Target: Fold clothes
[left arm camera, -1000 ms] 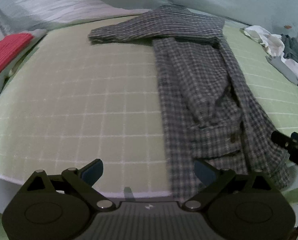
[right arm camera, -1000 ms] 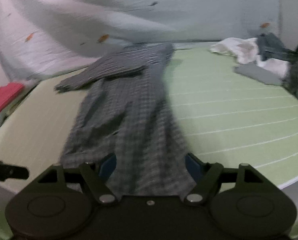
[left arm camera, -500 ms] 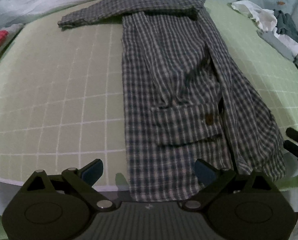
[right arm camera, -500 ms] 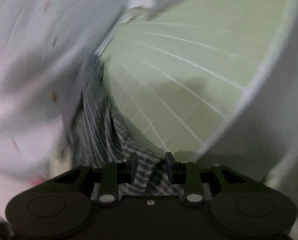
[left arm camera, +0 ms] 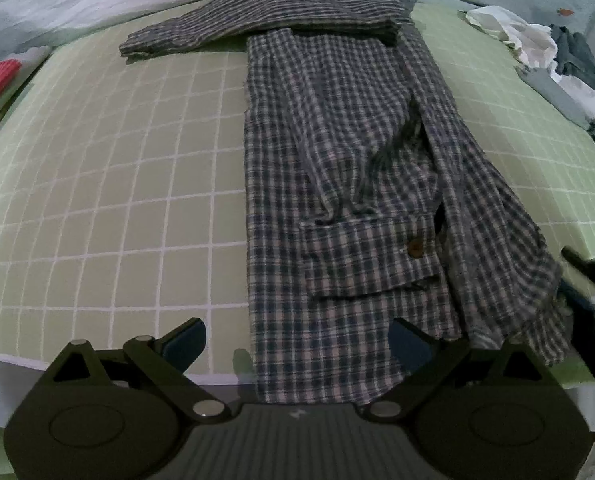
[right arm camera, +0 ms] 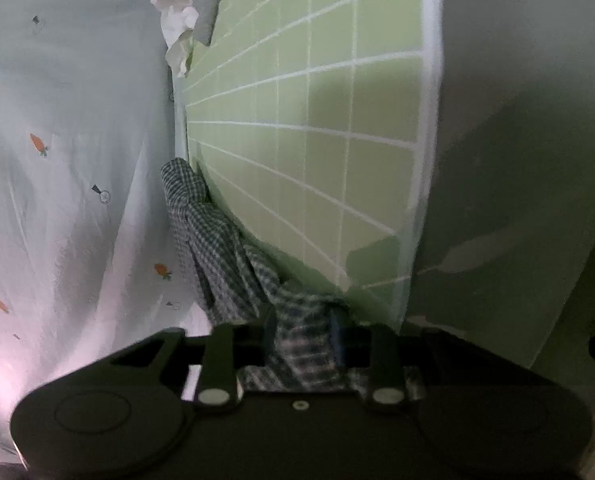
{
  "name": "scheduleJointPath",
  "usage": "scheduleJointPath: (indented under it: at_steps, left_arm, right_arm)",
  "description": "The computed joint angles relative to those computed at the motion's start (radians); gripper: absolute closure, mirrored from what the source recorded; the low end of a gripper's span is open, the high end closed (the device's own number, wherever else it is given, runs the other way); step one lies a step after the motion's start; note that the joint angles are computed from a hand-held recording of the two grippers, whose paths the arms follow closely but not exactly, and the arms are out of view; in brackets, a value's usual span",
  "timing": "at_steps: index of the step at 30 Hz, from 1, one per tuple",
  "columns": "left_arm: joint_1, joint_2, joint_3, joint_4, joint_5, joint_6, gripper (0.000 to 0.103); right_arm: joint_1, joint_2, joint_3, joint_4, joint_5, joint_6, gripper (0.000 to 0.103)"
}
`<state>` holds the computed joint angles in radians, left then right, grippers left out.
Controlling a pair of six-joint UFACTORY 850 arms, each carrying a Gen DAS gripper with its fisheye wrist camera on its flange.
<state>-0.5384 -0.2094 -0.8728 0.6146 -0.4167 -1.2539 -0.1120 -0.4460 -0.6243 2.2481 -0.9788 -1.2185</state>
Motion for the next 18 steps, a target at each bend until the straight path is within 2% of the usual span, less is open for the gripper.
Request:
scheduleJointPath:
  at_steps: [2, 6, 9, 12, 14, 16, 17, 18]
  left_arm:
    - [0.004, -0.001, -0.001, -0.008, -0.004, 0.004, 0.006]
    - [0.018, -0.006, -0.001, -0.039, 0.001, 0.030, 0.006]
    - [0.033, -0.017, -0.011, -0.089, 0.009, 0.075, 0.006]
    - [0.042, -0.022, -0.024, -0.069, 0.011, 0.058, 0.006]
    - [0.050, -0.024, -0.034, -0.045, 0.010, 0.034, 0.006]
    - [0.057, -0.028, -0.046, -0.024, 0.003, 0.006, 0.006]
    - [0.061, -0.031, -0.053, -0.013, -0.002, -0.010, 0.006]
    - [0.064, -0.035, -0.060, 0.001, -0.009, -0.034, 0.006]
  right_arm:
    - [0.003, 0.023, 0.010, 0.014, 0.043, -0.016, 0.101]
    - [-0.003, 0.115, 0.067, 0.010, 0.185, -0.022, 0.101]
    - [-0.012, 0.140, 0.069, -0.042, 0.260, 0.028, 0.101]
    - [-0.005, 0.154, 0.026, -0.155, 0.337, 0.083, 0.098]
    - [0.004, 0.160, -0.002, -0.215, 0.394, 0.098, 0.087]
    - [0.007, 0.159, -0.035, -0.249, 0.438, 0.096, 0.069]
    - [0.007, 0.159, -0.047, -0.243, 0.450, 0.068, 0.053]
    - [0.013, 0.158, -0.065, -0.236, 0.469, 0.035, 0.046]
